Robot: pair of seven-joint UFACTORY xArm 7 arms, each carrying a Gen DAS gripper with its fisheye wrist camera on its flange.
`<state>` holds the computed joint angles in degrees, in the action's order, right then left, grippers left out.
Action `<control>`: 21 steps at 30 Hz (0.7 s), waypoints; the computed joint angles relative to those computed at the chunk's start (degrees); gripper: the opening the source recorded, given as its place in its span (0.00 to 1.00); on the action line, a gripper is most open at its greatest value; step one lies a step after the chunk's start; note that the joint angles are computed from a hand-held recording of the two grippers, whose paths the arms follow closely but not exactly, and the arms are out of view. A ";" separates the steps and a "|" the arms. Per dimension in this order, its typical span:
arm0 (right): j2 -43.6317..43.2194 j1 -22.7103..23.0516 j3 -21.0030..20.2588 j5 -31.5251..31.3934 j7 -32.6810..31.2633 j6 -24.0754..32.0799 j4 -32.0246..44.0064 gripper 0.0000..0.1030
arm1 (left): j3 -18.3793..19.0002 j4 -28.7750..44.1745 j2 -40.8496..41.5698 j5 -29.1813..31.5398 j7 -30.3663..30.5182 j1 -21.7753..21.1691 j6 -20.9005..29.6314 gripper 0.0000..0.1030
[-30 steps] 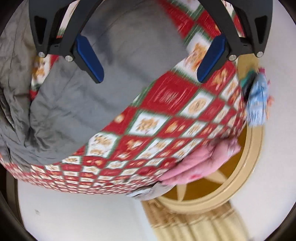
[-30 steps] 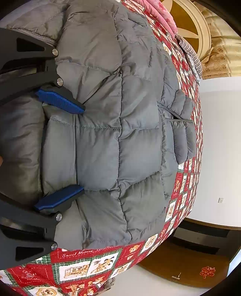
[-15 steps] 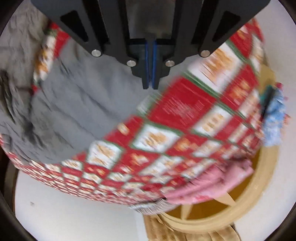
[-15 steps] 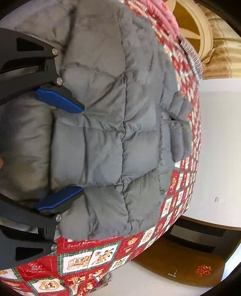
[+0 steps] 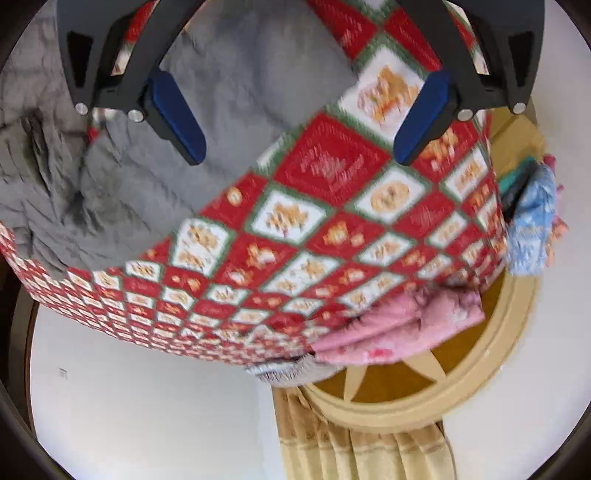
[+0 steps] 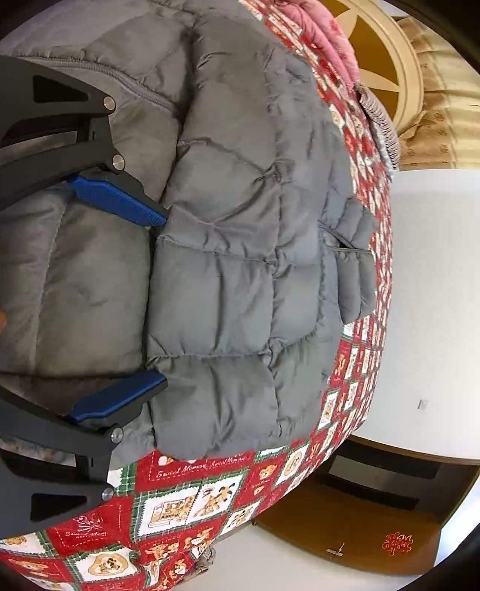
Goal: Fold large clothes
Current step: 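Grasp the jacket sleeve nearest the left tool with the left tool, then fold the held sleeve across the jacket body toward the right tool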
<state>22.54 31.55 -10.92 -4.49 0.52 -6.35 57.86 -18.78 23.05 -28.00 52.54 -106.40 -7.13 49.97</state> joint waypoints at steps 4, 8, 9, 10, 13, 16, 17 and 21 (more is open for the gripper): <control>0.12 -2.88 2.76 -0.01 -0.57 -0.02 0.09 0.79 | 0.37 -3.11 0.93 -4.32 -1.99 -1.49 -3.55 1.00; 0.33 -0.85 0.72 0.25 -0.60 -0.37 -0.15 0.79 | 1.39 -4.24 6.27 -4.23 -4.47 -0.40 -10.99 0.98; 0.41 -0.01 -0.08 0.35 -0.58 -0.29 -0.11 0.79 | 1.65 -4.40 7.50 -2.64 -5.78 0.38 -13.81 0.90; 0.51 0.68 -0.75 0.42 -0.54 -0.22 -0.07 0.79 | 2.44 -3.83 8.97 0.21 -7.74 0.05 -15.36 0.73; 0.44 1.69 -1.73 0.62 -0.41 -0.55 -0.40 0.79 | 1.15 -0.29 10.91 1.83 -4.75 0.04 -11.53 0.17; -0.05 0.43 -0.44 1.13 -0.78 -1.75 -1.24 0.79 | 2.18 2.04 8.56 1.78 -0.62 -0.91 -6.78 0.14; -0.31 -1.13 1.09 1.32 -1.07 -2.17 -1.51 0.79 | 2.13 2.87 7.71 2.29 0.72 -0.97 -4.84 0.14; -1.32 -6.62 6.29 2.53 -1.71 -3.46 -2.31 0.79 | 1.87 8.09 6.63 6.34 4.51 -0.58 -2.13 0.12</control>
